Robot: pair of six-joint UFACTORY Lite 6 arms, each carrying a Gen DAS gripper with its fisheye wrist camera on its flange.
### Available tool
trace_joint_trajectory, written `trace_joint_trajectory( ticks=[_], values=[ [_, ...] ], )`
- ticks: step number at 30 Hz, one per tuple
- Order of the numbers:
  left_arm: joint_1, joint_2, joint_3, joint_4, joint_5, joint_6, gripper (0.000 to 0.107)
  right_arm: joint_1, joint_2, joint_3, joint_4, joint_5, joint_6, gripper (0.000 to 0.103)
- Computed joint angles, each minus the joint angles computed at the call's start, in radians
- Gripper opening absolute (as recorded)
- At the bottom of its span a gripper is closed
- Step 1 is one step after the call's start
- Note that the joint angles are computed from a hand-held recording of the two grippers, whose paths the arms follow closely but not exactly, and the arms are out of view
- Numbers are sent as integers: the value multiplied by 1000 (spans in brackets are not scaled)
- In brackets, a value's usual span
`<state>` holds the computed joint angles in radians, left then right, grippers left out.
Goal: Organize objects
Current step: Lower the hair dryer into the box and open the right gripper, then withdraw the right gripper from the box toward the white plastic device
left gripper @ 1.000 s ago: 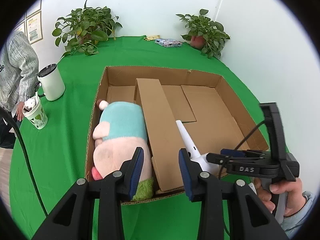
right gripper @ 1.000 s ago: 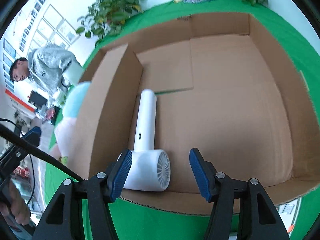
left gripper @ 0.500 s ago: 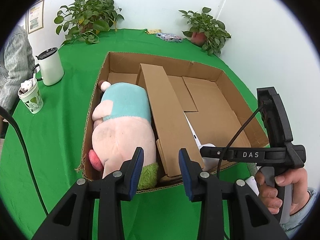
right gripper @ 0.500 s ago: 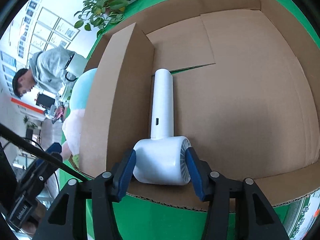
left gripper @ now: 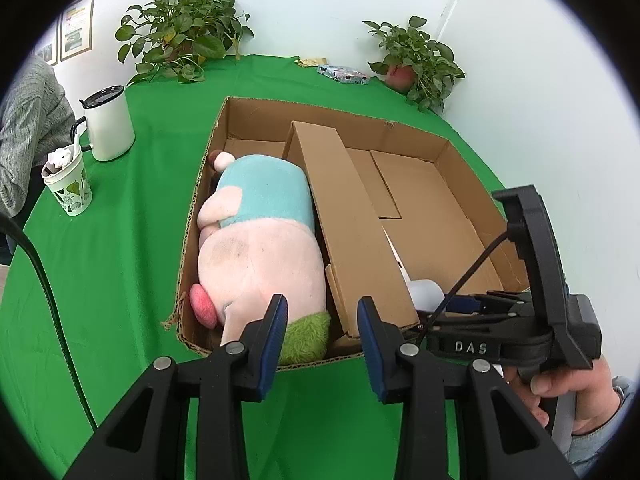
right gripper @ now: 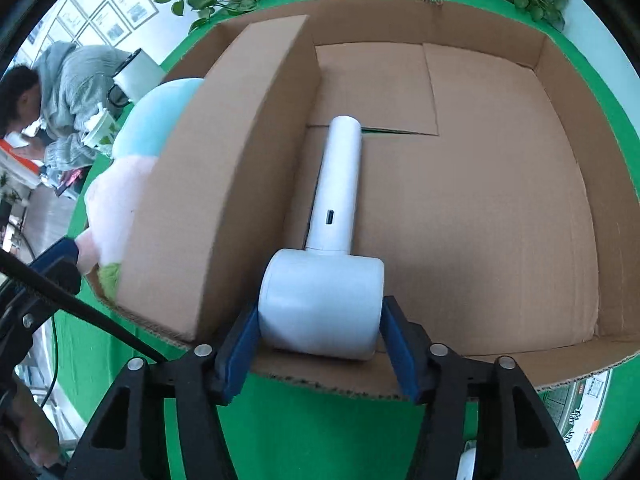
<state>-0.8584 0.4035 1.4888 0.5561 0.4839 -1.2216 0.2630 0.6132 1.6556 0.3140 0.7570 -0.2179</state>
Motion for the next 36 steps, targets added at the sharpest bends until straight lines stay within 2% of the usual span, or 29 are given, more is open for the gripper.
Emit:
trace_joint_trajectory(
  ticks=[8, 13, 16, 18, 19, 22, 25, 29, 32, 33, 34, 35, 36],
  values=[
    [12, -23, -48, 4, -32, -17, 35, -42, 9, 63, 121, 101, -38, 56],
    [12, -28, -60, 1, -35, -17, 35, -12, -7, 47, 78, 105, -16, 58],
    [11, -33, -70, 6, -38, -26, 35, -26, -42, 13, 116, 109, -67, 58],
    [10, -35, -74, 16, -39, -37, 35, -55, -40, 6, 158, 118, -124, 61],
    [11, -35, -75, 17, -40, -39, 35, -75, -54, -3, 184, 130, -156, 67],
    [13, -35, -77, 17, -43, -36, 35, -124, -77, -29, 235, 131, -212, 69],
    [7, -22, -61, 19, -31, -35, 35, -139, -87, -50, 255, 147, -256, 61],
    [-5, -9, -42, 28, -12, -42, 35, -62, -87, -68, 223, 79, -249, 53],
    [-24, -20, -47, 83, 10, -96, 35, -70, -137, -132, 264, 46, -297, 54],
    [-42, -34, -57, 147, 30, -160, 35, -74, -183, -181, 274, 6, -307, 55],
    [-60, -44, -63, 205, 49, -214, 35, -75, -244, -246, 275, -49, -315, 64],
    [-92, -59, -74, 300, 89, -298, 35, -74, -325, -328, 266, -118, -319, 80],
    [-123, -66, -76, 374, 137, -363, 39, -75, -429, -433, 261, -205, -330, 90]
  ],
)
